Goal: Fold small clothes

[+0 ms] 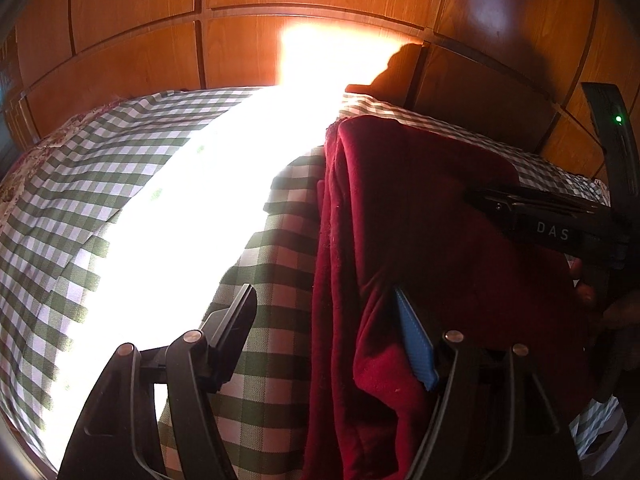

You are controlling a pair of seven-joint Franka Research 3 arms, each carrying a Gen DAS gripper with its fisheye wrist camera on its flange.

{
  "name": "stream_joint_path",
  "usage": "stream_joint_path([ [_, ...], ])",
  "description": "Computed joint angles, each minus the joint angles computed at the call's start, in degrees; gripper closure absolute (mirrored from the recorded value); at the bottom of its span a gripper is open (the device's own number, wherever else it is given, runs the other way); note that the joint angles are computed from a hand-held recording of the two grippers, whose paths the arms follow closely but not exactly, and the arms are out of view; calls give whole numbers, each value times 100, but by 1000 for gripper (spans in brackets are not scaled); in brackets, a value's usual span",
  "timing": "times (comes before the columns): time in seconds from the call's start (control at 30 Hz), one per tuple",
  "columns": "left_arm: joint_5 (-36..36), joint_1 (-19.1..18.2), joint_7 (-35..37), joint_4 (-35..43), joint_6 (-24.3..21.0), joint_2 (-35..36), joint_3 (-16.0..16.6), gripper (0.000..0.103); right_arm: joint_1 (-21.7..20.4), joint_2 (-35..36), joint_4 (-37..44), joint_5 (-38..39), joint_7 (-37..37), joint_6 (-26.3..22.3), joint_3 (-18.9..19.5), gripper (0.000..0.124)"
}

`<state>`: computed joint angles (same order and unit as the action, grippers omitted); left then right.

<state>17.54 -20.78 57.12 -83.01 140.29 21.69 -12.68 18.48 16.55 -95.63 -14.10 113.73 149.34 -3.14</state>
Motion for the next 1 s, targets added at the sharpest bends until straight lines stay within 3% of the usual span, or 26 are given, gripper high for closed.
stream_joint_path([
  [0.07, 23, -10, -49, -63, 30, -48, 11, 34, -44, -195, -211, 135, 63, 159, 25, 37],
  [0.23, 8, 22, -125, -245, 162, -158, -2, 34, -253, -815, -1049, 640, 131, 742, 159, 34],
  [0.33, -34, 58, -99, -323, 216, -205, -23, 34, -489, -1138, -1550, 1594, -278, 1008, 352, 33],
  [0.4, -69, 77, -94, -367, 251, -236, -34, 34, -608, -1282, -1791, 2468, -788, 1109, 487, 33],
  [0.5, -165, 120, -77, -474, 337, -302, -67, 33, -727, -1443, -2047, 4411, -2111, 1061, 657, 33],
  [0.63, -337, 242, -15, -688, 511, -373, -87, 17, -712, -1469, -2123, 5965, -3180, 740, 660, 33],
  [0.77, -1373, 664, 653, -1021, 976, -419, -400, 16, -679, -1327, -2051, 6699, -3744, 568, 669, 33],
  [0.83, -1846, 829, 1089, -1121, 1199, -398, -559, 23, -673, -1200, -1931, 6881, -3908, 540, 685, 33],
  [0.93, -2732, 1118, 1936, -1201, 1443, -331, -898, 40, -690, -970, -1687, 6948, -3965, 476, 710, 37],
  [1.0, -3422, 1338, 2576, -1207, 1521, -272, -1173, 63, -695, -881, -1585, 6788, -3890, 457, 719, 47],
])
